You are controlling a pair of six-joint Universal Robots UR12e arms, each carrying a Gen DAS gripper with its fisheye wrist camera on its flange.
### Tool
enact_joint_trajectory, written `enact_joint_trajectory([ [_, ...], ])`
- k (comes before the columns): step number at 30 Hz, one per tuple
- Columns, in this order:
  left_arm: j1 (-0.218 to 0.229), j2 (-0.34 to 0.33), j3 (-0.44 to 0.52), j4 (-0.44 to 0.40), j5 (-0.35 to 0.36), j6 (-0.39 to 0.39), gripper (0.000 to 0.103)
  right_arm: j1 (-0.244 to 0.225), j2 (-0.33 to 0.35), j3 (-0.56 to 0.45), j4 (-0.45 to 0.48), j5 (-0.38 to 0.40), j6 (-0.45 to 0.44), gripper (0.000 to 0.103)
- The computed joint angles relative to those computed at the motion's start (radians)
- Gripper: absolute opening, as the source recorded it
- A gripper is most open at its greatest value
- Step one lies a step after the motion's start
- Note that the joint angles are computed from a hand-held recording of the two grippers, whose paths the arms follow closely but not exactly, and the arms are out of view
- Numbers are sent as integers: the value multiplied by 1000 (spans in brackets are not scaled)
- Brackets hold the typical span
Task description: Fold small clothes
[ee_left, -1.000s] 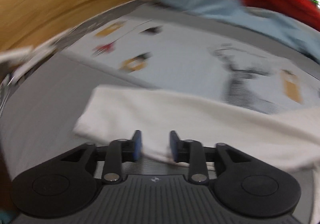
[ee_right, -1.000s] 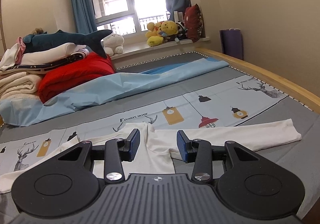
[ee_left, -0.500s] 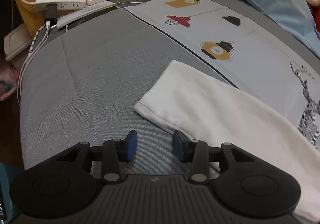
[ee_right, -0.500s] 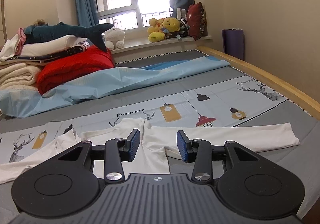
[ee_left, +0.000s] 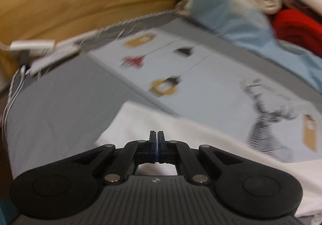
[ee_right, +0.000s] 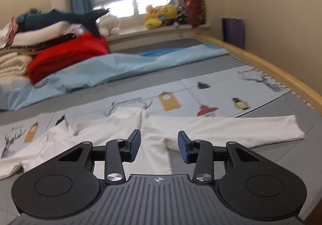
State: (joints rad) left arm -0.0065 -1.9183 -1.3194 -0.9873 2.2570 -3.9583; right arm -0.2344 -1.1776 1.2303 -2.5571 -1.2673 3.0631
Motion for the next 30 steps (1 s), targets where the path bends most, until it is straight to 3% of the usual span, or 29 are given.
enact_joint_trajectory([
  [2,-16,-12,14,59,2,65,0,13,13,-16,33,13,-30,42],
  [5,-37,-38,48,119,-14,148,0,33,33,-37,62,54,-70,31],
  [8,-52,-61,85,120,-33,154,0,48,48,-54,82,103,-104,29],
  [11,-43,-64,96,37,-49,51,5,63,64,-84,119,129,-151,29],
  [16,-1,-52,84,-251,-13,-169,24,67,83,-125,159,174,-133,29],
  [19,27,-21,32,-311,-8,-299,28,68,86,-138,183,187,-128,29],
  [22,39,-16,20,-401,30,-388,46,65,85,-143,196,207,-133,29],
  [24,47,-4,-5,-380,33,-433,52,66,86,-146,206,206,-143,29],
  [25,51,2,-18,-351,26,-439,49,66,87,-147,211,206,-145,29],
  [26,54,6,-28,-318,16,-435,38,66,88,-150,217,206,-144,29],
  [27,56,12,-42,-265,7,-410,24,67,89,-152,223,205,-144,29],
  [28,60,15,-59,-188,-11,-360,0,67,90,-154,228,205,-145,29],
  [30,48,15,-66,-118,4,-292,0,67,91,-158,239,209,-146,29],
])
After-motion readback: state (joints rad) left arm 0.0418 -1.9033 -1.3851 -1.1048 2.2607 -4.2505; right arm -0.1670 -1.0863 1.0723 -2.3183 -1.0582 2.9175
